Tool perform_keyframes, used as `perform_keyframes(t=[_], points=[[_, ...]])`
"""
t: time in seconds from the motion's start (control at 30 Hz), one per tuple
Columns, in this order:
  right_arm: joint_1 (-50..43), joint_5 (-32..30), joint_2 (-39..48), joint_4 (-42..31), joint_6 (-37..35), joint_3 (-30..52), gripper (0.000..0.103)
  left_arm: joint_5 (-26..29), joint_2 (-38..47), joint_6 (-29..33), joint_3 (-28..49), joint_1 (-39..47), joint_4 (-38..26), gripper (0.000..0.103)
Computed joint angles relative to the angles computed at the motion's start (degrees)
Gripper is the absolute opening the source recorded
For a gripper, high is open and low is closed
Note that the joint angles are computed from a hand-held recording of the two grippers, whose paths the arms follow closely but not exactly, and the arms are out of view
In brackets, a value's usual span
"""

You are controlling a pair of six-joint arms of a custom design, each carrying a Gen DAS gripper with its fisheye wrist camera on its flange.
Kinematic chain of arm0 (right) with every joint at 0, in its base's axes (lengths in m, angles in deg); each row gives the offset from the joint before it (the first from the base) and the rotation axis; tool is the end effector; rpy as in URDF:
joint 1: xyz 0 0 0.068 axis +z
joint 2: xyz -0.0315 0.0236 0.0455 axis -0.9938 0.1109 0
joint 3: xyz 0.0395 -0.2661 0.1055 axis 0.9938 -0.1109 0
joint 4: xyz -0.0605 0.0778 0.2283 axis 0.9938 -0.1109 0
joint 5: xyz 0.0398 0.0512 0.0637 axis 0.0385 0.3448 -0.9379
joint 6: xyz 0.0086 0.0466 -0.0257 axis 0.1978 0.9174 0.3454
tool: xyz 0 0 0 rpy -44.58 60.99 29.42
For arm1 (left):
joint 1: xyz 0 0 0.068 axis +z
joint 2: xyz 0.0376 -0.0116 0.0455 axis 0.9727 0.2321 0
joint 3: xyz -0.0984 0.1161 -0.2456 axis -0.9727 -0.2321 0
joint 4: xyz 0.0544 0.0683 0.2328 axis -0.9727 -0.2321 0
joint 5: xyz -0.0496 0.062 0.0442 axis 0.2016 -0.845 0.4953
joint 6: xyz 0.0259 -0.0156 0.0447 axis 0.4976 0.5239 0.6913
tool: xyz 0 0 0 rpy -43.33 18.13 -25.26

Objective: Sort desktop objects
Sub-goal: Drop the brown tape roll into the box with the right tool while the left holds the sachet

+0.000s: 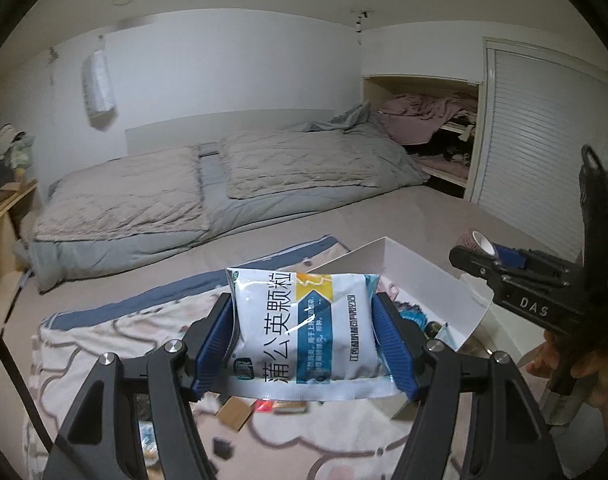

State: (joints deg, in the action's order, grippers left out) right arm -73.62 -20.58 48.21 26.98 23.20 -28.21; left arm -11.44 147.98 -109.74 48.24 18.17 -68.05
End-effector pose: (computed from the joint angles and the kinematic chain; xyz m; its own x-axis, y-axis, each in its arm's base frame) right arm 0.2529 0.0541 0.3100 -0.4790 -0.0859 -0.8736 -0.3931 0.9108 0.1260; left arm 0.1844 -0.2488 0.3348 -0.4905 -0.0279 -0.8710 -0.0297 0.9994 -0.0153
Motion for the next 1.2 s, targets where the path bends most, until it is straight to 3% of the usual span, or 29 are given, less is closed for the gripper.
perform_keyframes(t=[0.27, 0.67, 1.1, 1.2], points=[[-7.60, -1.91, 10.44, 3.95, 0.62, 4.26, 0.044, 11.86, 6.96, 7.90, 2.71, 9.09, 12.45, 0.069], [-7.34, 1.41, 31.27, 3.19, -1.48, 15.29, 0.044, 19.88, 17.80, 9.80, 6.58, 15.45, 22.80, 0.069], [-5.73, -2.03, 45.38, -1.39, -2.11, 27.82, 0.044, 21.27, 30.58, 10.18, 17.70, 18.18, 22.02, 0.069], [-4.11, -2.61, 50.31, -10.41, -2.31, 36.42, 0.044, 20.65, 31.68, 10.59, 18.34, 18.60, 21.87, 0.069]])
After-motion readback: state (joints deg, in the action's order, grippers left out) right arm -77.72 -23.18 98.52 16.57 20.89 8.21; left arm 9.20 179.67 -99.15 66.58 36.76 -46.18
